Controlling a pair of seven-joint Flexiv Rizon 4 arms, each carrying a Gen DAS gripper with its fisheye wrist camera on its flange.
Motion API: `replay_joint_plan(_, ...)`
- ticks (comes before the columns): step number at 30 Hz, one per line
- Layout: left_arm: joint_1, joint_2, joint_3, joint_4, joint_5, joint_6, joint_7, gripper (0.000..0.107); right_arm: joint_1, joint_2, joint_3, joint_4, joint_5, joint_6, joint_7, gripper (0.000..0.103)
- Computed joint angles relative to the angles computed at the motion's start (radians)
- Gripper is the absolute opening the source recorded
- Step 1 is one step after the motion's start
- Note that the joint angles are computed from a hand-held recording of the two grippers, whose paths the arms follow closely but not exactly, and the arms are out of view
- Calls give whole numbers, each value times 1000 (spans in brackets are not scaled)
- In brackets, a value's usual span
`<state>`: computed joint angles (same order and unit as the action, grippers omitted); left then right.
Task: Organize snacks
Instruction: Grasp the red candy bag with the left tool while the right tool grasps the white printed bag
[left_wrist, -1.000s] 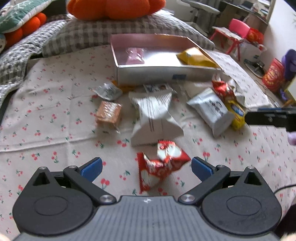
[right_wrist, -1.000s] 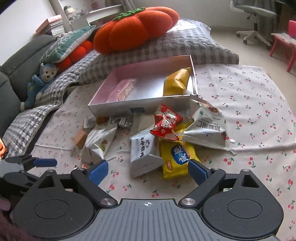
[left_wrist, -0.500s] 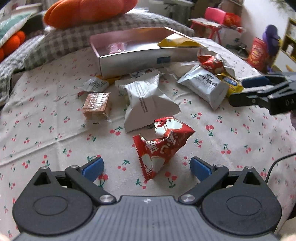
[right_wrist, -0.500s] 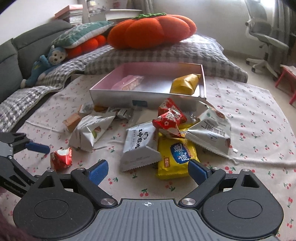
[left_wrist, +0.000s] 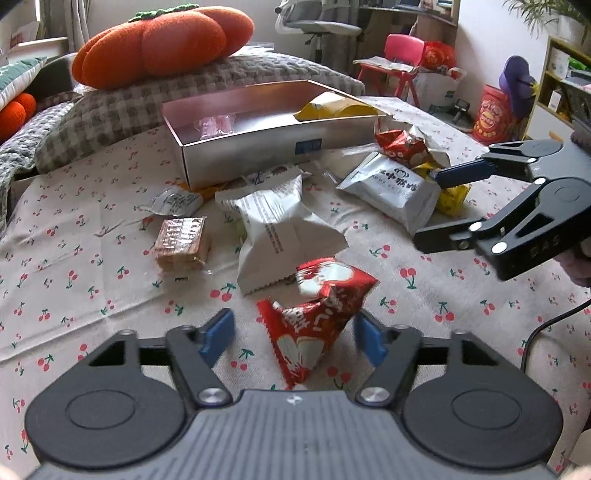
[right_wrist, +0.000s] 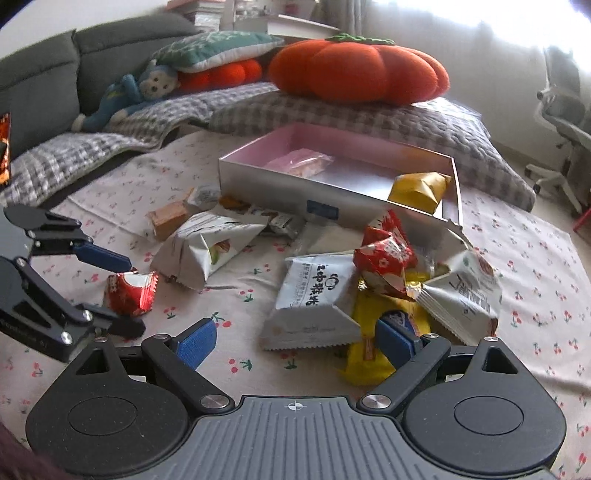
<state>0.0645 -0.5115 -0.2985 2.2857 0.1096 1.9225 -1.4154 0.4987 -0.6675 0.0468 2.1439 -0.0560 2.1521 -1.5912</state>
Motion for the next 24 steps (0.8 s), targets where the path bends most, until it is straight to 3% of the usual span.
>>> replay_joint_plan(6, 6, 3, -1, -1, -13, 3, -28, 38, 44, -19, -32, -28, 27, -5, -32, 94)
replay_joint_plan(10, 15, 7, -6, 0, -16, -5, -43, 31, 4, -17, 9, -45, -6, -28, -1, 88)
replay_joint_plan(11, 19, 8, -9, 0, -16, -7, -46, 31, -4, -16, 18, -48, -14, -31, 11, 87)
replay_joint_plan(13, 30, 10, -20, 1, -12, -13, -51, 31, -72, -15, 76, -53, -86, -54, 49, 74)
replay_joint_plan(15, 33, 11, -23, 0, -11, -18, -53, 31, -98, -15, 97, -56, -126, -71, 81, 75)
replay_joint_plan(20, 31, 12, -21, -1, -15, -21, -56, 31, 8, -15, 4, -61, -59, -83, 67, 74)
replay_joint_plan(24, 35, 5, -24, -1, -12, -13, -59, 34, 42, -24, -27, -77, -25, -99, 70, 74)
